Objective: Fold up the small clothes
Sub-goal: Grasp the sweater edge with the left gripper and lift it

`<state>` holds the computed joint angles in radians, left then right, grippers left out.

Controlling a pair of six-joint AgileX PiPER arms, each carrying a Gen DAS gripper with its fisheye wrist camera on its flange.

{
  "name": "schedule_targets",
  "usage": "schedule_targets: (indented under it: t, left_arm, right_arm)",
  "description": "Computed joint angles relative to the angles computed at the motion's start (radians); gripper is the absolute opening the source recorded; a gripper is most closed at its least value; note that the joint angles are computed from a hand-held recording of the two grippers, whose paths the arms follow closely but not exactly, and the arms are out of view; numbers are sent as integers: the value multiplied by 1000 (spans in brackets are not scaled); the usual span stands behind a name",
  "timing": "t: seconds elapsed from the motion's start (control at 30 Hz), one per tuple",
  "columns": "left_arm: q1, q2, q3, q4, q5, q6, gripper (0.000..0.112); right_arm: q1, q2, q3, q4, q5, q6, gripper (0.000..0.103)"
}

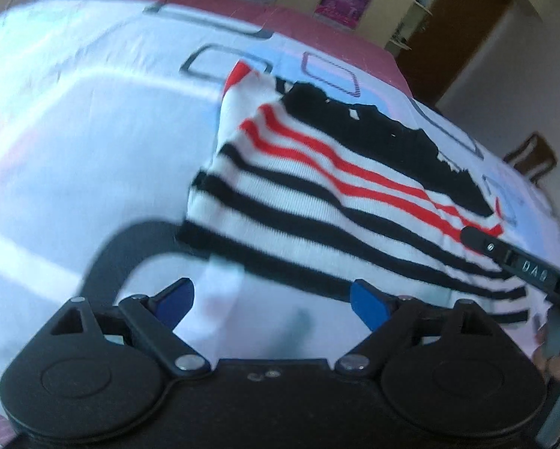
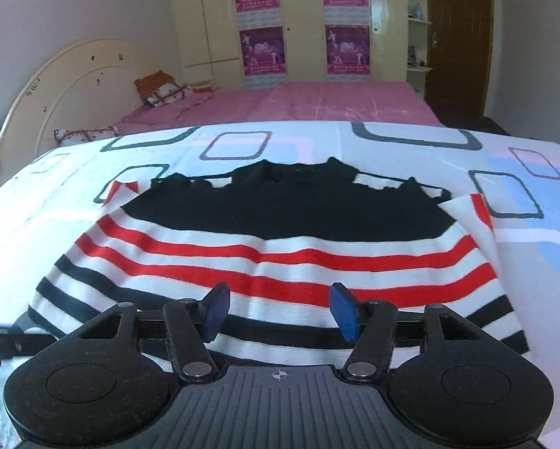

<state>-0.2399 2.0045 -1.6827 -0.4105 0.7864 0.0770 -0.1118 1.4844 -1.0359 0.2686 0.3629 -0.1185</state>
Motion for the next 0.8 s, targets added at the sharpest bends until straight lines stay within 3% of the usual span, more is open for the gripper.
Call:
schedule_targets:
  t: [0.07,0.17,0.27,0.43,0.7,0.77,0.8]
  left_arm:
    - [23,27,-2,-100,9,23,91]
    - [36,48,29,-242,-73,86,95]
    - [43,98,-9,-362,-101,106,96]
    - [34,189,-99,-458,-164,101,95]
    - [33,227,-92,-593,-278,183,66]
    - [32,229,-87,-584,-298,175,47]
    - [34,234,-90,-585,-300,167,44]
  right_arm:
    - [11,7,-3,15,-7,-12,59]
    - [28,31,-20,0,-11,-2,59]
    - [33,67,-55,-38,-21,39,59]
    - [37,149,-143,-126,-20,116,58]
    - [65,262,-187,-290,-35,265,58]
    - [74,264,-183,-343,-43,305,58]
    - [74,266,-186,-344,-40,303,58]
